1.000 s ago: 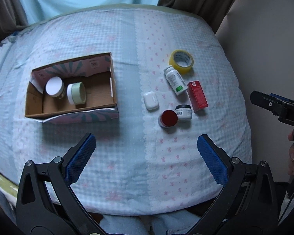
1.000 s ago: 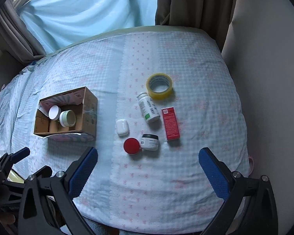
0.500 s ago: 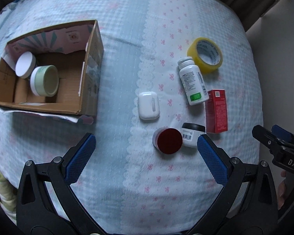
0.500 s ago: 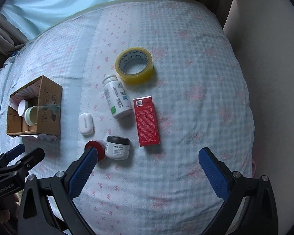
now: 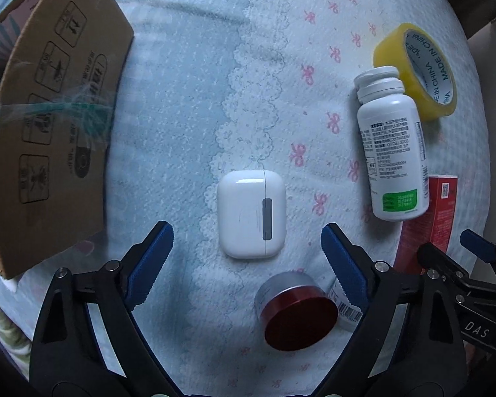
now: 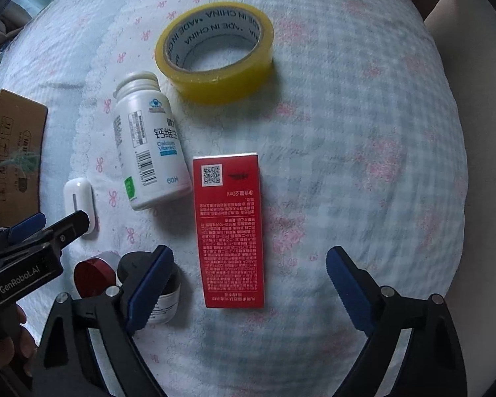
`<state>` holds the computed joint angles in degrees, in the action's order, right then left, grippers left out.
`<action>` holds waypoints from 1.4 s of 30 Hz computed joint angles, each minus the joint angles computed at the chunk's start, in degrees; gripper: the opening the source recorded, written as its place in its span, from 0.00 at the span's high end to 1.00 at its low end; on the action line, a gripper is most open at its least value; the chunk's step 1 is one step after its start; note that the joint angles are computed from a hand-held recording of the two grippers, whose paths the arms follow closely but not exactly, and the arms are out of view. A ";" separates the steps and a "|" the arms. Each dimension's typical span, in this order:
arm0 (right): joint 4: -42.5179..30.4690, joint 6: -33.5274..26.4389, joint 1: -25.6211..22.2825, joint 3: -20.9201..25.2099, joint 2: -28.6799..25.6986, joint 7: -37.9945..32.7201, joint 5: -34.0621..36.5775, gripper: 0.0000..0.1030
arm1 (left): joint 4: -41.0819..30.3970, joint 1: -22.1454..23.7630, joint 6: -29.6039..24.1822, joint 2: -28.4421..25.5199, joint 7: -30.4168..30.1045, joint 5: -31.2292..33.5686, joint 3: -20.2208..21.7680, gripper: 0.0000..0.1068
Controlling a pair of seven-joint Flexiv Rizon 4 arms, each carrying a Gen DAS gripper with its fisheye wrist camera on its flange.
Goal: Organize rigid objects
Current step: 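Grasp the white earbud case with left tool while right tool grasps red box, then carry the earbud case and red box toward the cardboard box with both tools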
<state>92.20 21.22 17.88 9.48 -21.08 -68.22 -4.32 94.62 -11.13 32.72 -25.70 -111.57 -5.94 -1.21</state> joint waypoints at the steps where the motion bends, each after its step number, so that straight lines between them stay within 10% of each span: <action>1: -0.20 -0.14 -0.04 -0.02 -0.49 -0.03 0.28 0.13 | -0.19 0.01 0.09 -0.38 0.04 0.07 -0.01 0.17; 5: -0.96 0.05 -0.24 0.01 -2.05 -0.28 1.20 0.20 | -1.75 -0.03 -0.47 -2.09 0.22 0.55 0.03 0.35; 11: -3.43 -1.98 0.27 0.18 -4.60 -1.18 1.48 0.62 | -1.94 0.12 -1.29 -2.53 2.37 0.31 -0.18 0.61; 26: -4.07 -2.85 1.16 -0.09 -4.15 2.33 0.41 0.63 | 0.73 0.27 0.73 1.09 4.12 0.18 -0.04 0.61; 42: 0.45 -0.19 1.16 0.83 10.34 7.33 -1.03 0.63 | 4.86 1.33 3.45 16.60 7.06 -2.20 -0.25 0.61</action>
